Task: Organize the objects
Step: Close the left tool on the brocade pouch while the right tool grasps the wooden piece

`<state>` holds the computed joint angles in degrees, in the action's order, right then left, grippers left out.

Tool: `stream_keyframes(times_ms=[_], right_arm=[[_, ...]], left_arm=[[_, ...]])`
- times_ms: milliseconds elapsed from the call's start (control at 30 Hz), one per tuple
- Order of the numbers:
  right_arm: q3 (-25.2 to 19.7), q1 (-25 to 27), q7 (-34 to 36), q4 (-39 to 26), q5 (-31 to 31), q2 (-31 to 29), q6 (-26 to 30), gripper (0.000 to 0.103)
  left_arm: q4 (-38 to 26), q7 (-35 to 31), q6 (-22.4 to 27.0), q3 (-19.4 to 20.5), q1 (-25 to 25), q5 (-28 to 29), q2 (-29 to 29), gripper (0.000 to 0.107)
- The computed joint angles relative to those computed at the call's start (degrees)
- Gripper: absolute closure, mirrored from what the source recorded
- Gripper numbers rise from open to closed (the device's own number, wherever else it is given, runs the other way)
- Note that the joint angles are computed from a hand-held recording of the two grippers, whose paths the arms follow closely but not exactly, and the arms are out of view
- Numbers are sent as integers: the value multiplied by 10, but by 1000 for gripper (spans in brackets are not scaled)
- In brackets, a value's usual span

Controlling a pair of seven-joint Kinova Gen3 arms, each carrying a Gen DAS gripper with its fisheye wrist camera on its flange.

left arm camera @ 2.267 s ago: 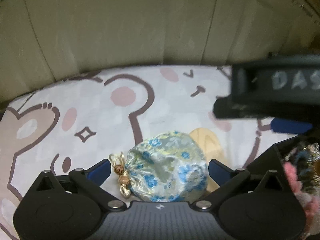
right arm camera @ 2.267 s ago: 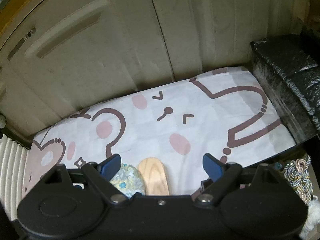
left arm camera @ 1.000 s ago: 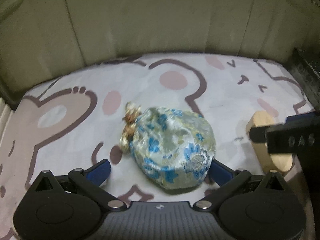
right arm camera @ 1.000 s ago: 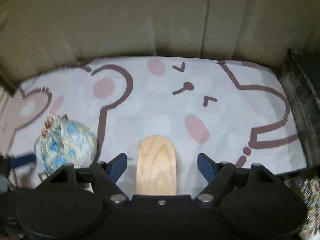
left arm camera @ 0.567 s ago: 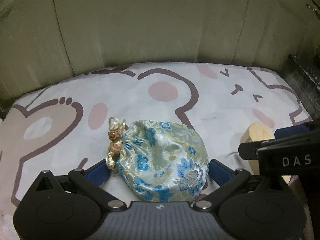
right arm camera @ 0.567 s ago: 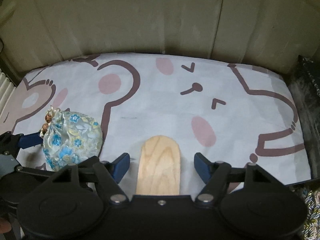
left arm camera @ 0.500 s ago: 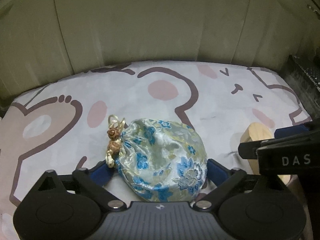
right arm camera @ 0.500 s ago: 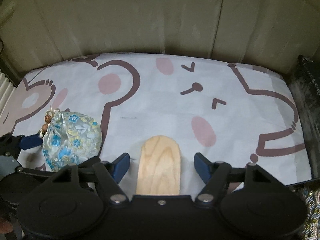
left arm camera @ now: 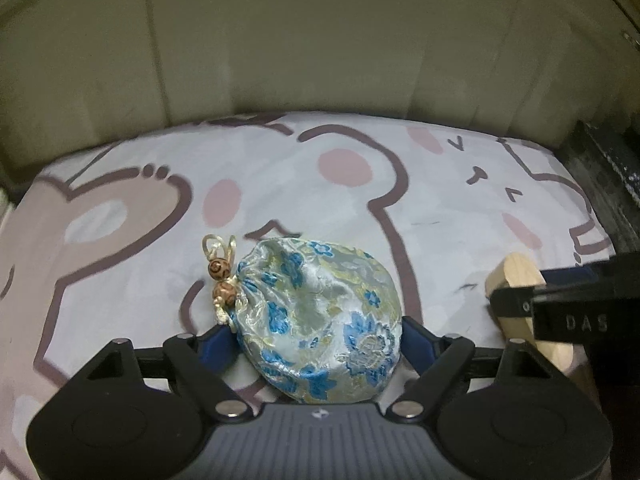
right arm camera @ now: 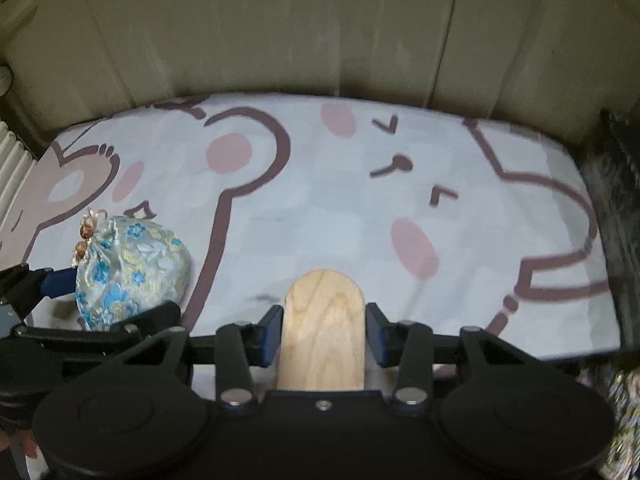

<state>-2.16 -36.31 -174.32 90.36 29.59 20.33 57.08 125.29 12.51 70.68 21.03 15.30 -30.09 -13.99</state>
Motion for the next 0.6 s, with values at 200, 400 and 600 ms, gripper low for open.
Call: stream_keyframes(times_ms=[200, 400, 600], right_arm=[[-11, -6, 26, -17, -17, 4, 20, 58], [-19, -11, 42, -17, -36, -3, 23, 58], [-22, -8, 60, -19, -68, 1, 25, 56]], left_arm=[[-6, 6, 25, 1, -10, 43, -31, 23], [-21, -16, 48, 4, -21, 81, -37, 23], [-31, -27, 54, 1, -30, 106, -43, 24]])
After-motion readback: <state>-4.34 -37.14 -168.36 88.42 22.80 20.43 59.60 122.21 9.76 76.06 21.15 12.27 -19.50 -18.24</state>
